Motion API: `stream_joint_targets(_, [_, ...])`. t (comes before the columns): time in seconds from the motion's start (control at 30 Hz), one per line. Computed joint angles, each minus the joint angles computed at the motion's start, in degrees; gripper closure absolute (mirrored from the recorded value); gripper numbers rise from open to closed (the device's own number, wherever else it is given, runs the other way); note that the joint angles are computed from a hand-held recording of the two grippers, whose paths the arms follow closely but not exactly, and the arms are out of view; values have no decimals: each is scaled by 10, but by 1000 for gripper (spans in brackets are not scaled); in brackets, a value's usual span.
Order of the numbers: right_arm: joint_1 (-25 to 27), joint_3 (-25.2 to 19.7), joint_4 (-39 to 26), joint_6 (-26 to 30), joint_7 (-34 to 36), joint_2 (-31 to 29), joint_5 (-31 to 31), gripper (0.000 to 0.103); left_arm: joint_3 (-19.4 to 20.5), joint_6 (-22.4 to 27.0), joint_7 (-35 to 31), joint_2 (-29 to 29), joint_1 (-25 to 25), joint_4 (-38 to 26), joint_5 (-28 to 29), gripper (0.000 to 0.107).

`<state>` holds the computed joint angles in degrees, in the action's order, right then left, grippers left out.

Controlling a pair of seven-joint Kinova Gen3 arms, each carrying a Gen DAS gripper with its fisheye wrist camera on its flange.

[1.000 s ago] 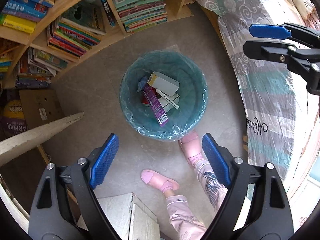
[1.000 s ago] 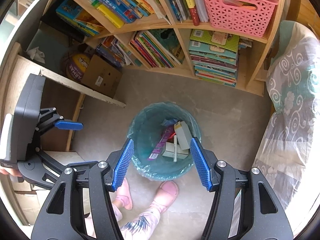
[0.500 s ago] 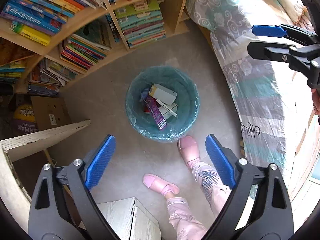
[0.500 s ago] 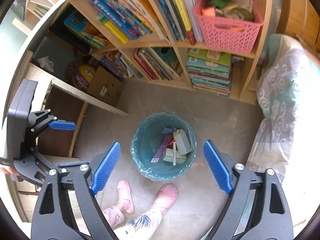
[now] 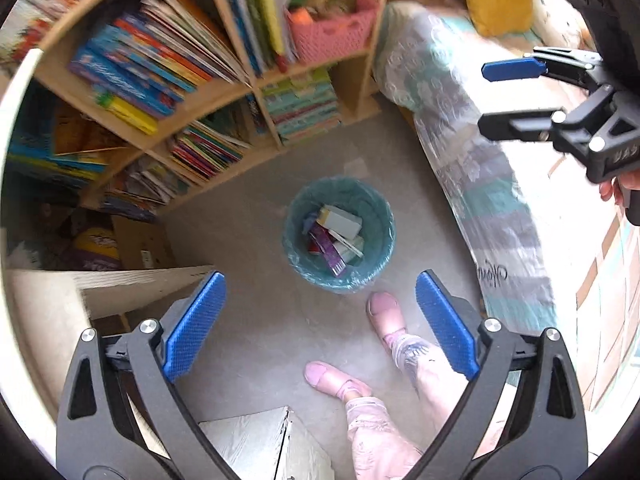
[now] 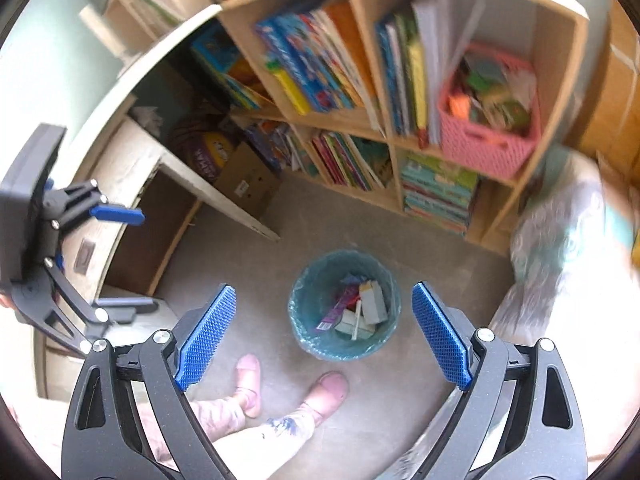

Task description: Collect trash

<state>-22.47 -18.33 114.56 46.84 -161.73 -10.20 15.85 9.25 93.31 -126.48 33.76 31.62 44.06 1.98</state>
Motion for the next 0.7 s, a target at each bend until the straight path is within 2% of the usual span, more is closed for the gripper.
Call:
stream_joint_targets(0.1, [-6, 7, -40, 22, 45, 1, 2, 14, 5, 18, -8, -12, -16, -31, 14, 14])
stream_joint_targets(0.17, [-8, 15, -65, 25, 82, 1, -3, 14, 6, 47, -6, -7, -28, -74, 27, 14])
stream_joint_targets(0.33, [-12, 16, -157, 73, 164, 27, 19, 14, 7, 107, 17, 10, -61, -176, 57, 14])
stream_joint_targets(0.47, [-24, 31, -227, 89, 246, 57, 25, 14, -19, 80, 11, -18, -75, -174, 46, 14])
stream_joint_targets(0.7, [-49, 56, -370, 99, 392, 143, 12, 14, -30, 42, 24, -57, -158, -170, 55, 11])
